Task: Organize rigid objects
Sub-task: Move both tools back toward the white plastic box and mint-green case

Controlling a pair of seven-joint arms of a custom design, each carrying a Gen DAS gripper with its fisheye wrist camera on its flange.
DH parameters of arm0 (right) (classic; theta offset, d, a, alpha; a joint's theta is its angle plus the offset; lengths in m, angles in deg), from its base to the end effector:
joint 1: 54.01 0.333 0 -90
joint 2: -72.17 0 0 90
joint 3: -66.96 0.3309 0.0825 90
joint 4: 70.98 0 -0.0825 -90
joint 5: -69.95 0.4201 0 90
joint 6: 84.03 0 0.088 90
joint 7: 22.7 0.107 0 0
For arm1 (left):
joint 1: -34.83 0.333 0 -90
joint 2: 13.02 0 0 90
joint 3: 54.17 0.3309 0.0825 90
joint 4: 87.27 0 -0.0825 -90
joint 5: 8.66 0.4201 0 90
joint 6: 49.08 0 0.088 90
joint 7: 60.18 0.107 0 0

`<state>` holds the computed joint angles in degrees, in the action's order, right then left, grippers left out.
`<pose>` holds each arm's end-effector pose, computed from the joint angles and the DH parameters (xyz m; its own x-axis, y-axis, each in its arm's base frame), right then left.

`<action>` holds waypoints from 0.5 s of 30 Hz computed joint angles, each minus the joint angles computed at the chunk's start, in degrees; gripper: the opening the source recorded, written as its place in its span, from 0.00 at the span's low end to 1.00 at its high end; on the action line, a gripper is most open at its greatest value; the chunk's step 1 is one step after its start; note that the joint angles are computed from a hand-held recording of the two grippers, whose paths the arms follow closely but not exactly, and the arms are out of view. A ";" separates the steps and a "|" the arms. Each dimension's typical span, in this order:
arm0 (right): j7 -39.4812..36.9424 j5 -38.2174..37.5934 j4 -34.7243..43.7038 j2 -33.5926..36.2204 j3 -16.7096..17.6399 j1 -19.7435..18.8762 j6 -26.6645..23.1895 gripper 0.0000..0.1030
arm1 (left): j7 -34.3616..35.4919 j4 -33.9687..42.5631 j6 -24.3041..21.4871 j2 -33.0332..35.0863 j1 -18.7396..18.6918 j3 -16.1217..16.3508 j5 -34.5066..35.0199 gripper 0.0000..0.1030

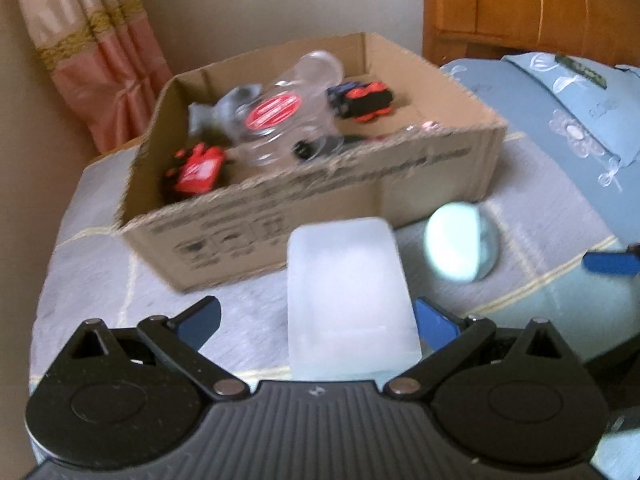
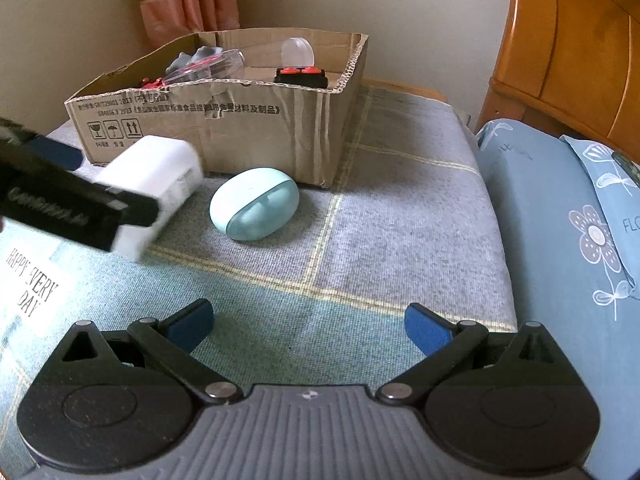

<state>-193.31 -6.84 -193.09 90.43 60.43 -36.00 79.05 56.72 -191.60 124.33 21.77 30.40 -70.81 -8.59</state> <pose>0.5818 0.1717 0.2590 -0.2812 -0.9596 0.0128 -0.7390 0.2080 -0.6408 0.6885 -0.2376 0.2706 -0.6393 -0.7605 -0.1139 -0.5763 0.5719 -0.5838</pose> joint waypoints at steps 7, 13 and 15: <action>-2.14 0.54 1.79 1.45 -0.23 -0.47 1.33 1.00 | 0.81 -0.92 -0.83 -0.33 3.39 -1.55 -1.91 0.99; -6.81 2.92 5.43 4.41 -1.80 -0.25 4.08 1.00 | 1.17 -1.89 0.24 -0.57 4.83 -2.11 -3.13 0.99; -8.68 4.22 6.96 5.66 -2.53 0.05 4.98 1.00 | 1.04 -1.85 -0.05 -0.55 5.49 -2.30 -3.63 0.99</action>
<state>-201.98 -2.61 -186.13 96.08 57.90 -35.95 84.03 57.76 -193.45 124.28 21.21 35.89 -73.12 -12.22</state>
